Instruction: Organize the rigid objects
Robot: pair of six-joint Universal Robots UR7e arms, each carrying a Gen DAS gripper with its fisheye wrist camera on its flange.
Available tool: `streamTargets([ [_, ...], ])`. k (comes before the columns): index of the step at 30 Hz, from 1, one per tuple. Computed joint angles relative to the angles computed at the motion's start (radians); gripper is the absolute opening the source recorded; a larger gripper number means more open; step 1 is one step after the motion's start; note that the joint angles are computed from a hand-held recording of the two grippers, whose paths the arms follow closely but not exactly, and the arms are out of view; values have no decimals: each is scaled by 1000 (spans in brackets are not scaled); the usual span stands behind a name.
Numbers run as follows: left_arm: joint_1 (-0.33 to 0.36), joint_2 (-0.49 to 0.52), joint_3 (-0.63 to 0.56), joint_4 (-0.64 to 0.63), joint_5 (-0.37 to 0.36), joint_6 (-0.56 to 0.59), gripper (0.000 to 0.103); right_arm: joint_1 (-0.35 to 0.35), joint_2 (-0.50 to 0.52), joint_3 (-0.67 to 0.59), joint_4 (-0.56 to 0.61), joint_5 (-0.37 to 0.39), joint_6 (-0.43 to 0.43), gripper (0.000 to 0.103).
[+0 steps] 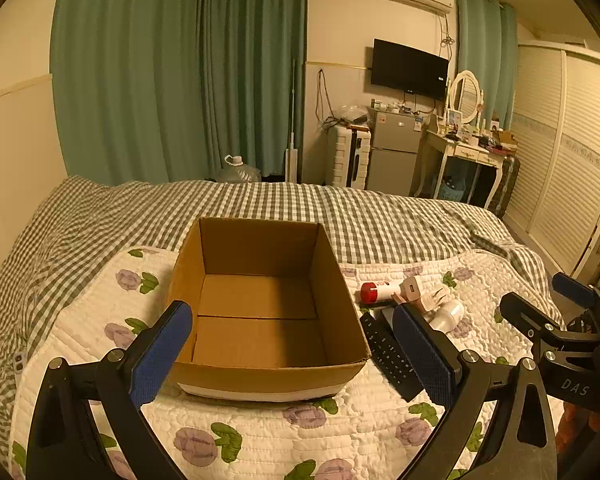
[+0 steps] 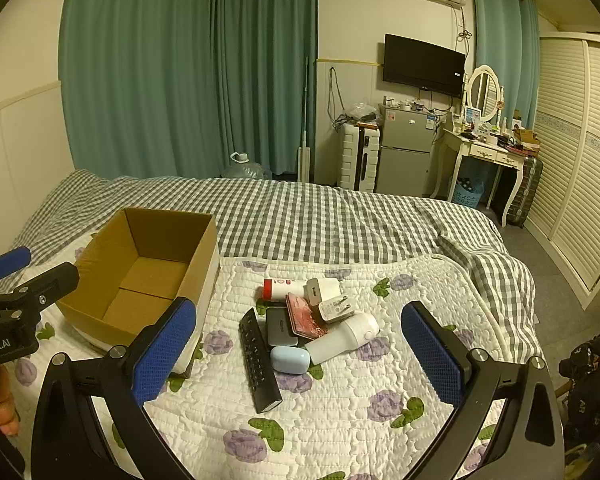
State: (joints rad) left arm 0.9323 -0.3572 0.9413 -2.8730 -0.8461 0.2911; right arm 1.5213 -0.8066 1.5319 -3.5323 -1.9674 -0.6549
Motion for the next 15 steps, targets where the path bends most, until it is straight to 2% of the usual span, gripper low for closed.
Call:
streamTargets([
  [15,0,0,-5,8,0,-9,103,3,2,-4,5,-5,0,103],
])
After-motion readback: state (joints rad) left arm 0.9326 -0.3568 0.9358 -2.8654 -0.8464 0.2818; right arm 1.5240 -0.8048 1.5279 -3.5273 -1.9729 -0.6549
